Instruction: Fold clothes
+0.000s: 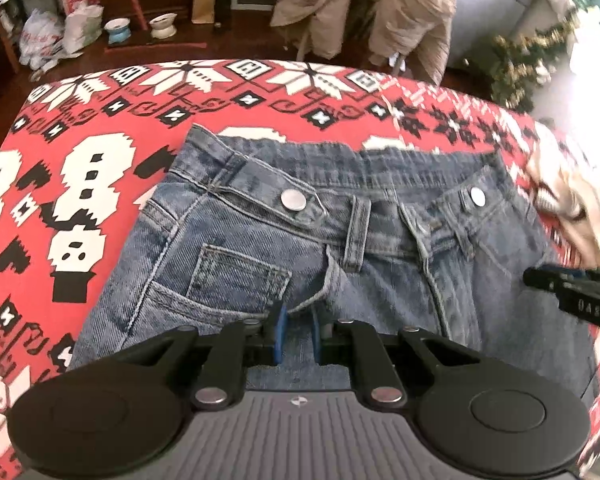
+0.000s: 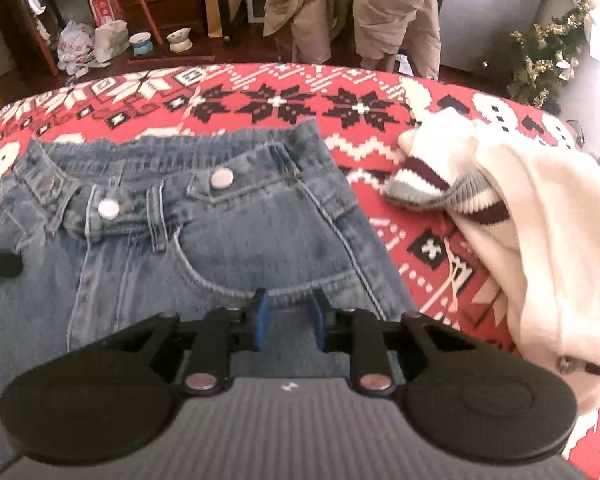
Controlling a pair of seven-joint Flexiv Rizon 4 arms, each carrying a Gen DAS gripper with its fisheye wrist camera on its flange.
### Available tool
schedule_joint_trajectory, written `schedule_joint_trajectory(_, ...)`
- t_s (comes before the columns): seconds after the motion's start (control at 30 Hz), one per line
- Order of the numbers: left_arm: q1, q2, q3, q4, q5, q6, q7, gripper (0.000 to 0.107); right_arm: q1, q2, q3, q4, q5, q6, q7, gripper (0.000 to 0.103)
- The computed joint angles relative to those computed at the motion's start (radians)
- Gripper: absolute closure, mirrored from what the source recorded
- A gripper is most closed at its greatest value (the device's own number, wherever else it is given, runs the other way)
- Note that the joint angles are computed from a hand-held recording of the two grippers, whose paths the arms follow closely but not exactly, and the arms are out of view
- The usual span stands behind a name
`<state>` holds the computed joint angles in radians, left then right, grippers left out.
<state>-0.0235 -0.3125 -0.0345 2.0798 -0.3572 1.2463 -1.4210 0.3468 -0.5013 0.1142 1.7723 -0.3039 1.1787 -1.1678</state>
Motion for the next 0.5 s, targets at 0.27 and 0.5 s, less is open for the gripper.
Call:
schedule_joint_trajectory(0.27,-0.001,-0.025,0.001,-0.029,0.002,0.02,-0.022,0.094,-0.01,0.06,0.063,0.047,0.072,0.025,-0.034,0.077)
schedule_joint_trajectory(0.5,0.025,0.08,-0.023,0.065,-0.081,0.025,0.027,0.094,-0.011,0.147,0.1,0.12,0.123,-0.014,-0.07,0.077)
